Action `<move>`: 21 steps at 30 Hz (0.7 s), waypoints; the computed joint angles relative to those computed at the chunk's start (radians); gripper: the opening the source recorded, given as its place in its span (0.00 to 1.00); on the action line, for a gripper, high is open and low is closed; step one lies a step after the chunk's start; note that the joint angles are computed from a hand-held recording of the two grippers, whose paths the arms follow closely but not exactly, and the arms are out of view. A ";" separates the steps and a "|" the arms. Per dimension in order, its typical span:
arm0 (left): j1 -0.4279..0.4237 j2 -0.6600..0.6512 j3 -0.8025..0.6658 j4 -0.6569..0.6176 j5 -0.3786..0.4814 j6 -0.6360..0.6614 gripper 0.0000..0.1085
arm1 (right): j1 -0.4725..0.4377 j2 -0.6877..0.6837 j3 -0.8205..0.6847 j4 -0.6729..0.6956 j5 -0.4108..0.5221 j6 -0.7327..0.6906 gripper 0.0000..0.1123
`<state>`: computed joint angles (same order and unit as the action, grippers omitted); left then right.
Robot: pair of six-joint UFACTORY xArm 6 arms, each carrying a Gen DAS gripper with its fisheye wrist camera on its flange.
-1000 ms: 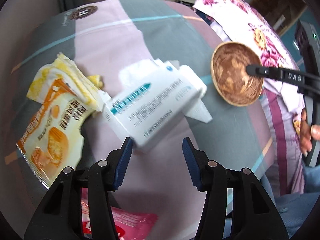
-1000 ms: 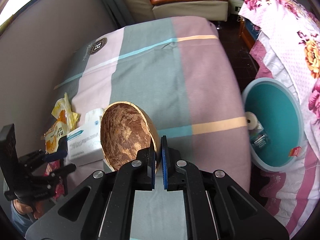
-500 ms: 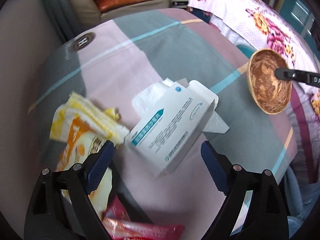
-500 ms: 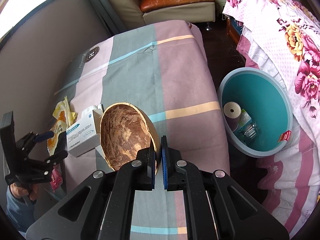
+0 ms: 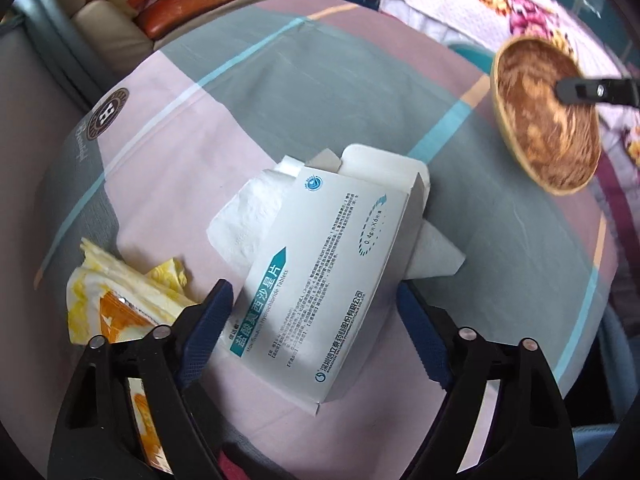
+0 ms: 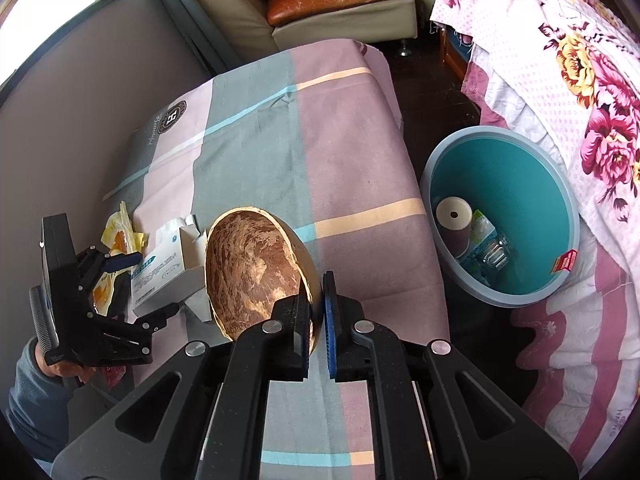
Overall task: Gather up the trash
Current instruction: 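Grasp the white medicine box with the left tool while the right tool holds the basket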
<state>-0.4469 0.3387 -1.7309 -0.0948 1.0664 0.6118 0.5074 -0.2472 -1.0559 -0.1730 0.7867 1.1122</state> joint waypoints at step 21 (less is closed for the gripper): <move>-0.027 -0.040 -0.018 -0.040 0.041 -0.211 0.36 | -0.045 -0.127 0.128 -0.023 -0.069 0.037 0.05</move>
